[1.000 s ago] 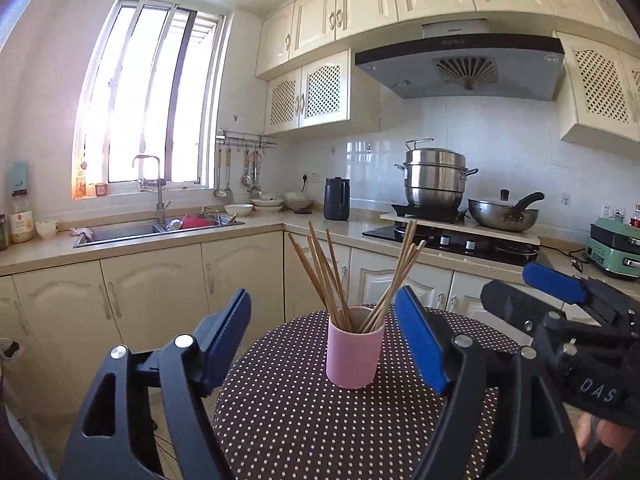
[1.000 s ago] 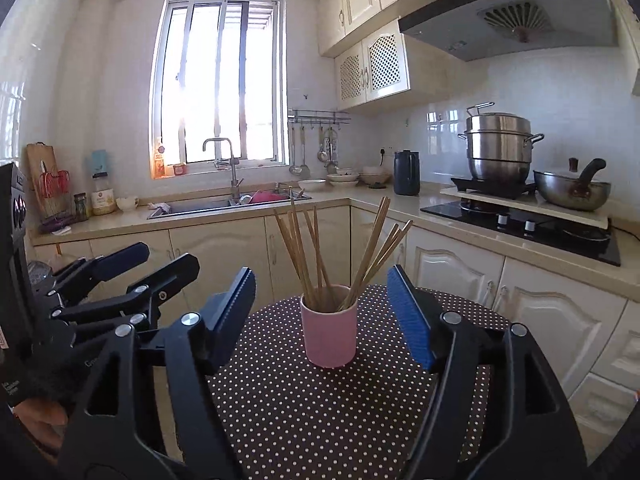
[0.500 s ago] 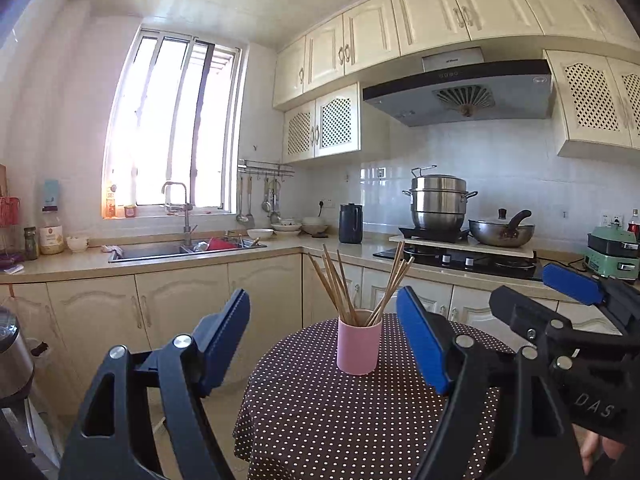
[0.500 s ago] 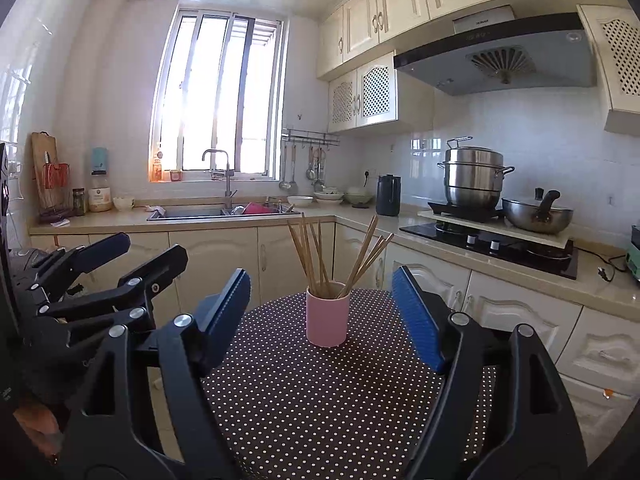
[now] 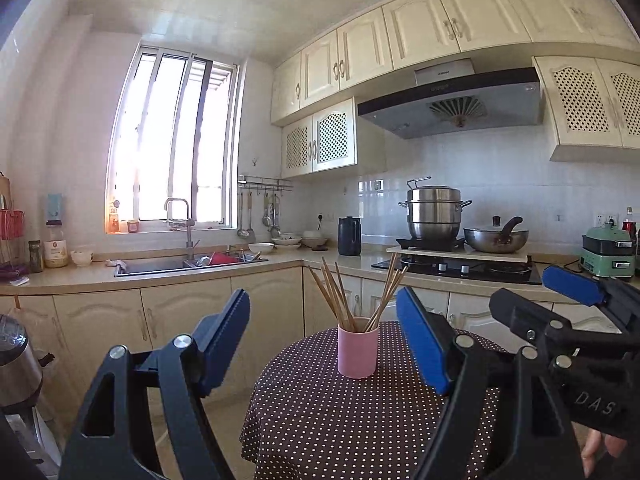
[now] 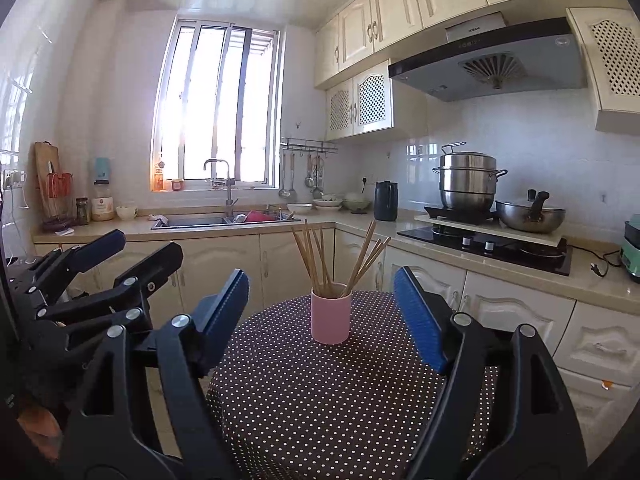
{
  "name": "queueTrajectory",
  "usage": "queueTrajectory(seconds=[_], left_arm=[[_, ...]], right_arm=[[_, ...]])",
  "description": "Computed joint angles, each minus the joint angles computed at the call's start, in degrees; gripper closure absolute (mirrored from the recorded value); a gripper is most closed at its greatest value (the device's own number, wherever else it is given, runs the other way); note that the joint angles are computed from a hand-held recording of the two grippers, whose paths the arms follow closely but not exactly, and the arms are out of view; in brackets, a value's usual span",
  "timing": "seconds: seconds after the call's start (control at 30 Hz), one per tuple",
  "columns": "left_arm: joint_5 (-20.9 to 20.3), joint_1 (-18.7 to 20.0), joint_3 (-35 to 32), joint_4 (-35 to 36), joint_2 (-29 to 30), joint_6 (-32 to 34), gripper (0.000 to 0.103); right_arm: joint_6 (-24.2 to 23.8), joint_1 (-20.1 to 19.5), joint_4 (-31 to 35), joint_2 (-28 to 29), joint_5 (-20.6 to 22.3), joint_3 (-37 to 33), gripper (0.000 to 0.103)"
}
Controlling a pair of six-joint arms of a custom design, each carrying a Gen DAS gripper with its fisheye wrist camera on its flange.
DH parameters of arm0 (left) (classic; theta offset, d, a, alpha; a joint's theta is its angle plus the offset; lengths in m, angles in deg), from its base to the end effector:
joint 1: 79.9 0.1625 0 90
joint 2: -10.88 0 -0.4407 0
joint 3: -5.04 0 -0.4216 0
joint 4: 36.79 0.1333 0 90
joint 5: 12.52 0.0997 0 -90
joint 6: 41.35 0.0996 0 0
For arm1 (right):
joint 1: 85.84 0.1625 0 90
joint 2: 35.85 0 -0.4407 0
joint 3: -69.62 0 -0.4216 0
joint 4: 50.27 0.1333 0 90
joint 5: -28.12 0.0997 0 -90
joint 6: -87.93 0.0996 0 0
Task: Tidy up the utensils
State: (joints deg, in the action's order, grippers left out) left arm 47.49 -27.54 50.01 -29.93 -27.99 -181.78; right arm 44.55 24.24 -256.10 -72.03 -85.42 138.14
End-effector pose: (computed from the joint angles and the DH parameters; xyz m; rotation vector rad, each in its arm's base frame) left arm -0.3583 -0.7643 0.2778 0.9597 1.9191 -1.6607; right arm 0.3673 -0.7324 0.2858 0.7200 -1.8566 1.6287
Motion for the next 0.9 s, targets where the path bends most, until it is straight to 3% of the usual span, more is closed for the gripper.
queueTrajectory(seconds=[0.9], left_arm=[[-0.2,-0.4,3.9,-1.8,-2.2,-0.5,0.028]], right_arm=[[-0.7,0.3,-2.2,-1.0,-0.5,2.4,0.028]])
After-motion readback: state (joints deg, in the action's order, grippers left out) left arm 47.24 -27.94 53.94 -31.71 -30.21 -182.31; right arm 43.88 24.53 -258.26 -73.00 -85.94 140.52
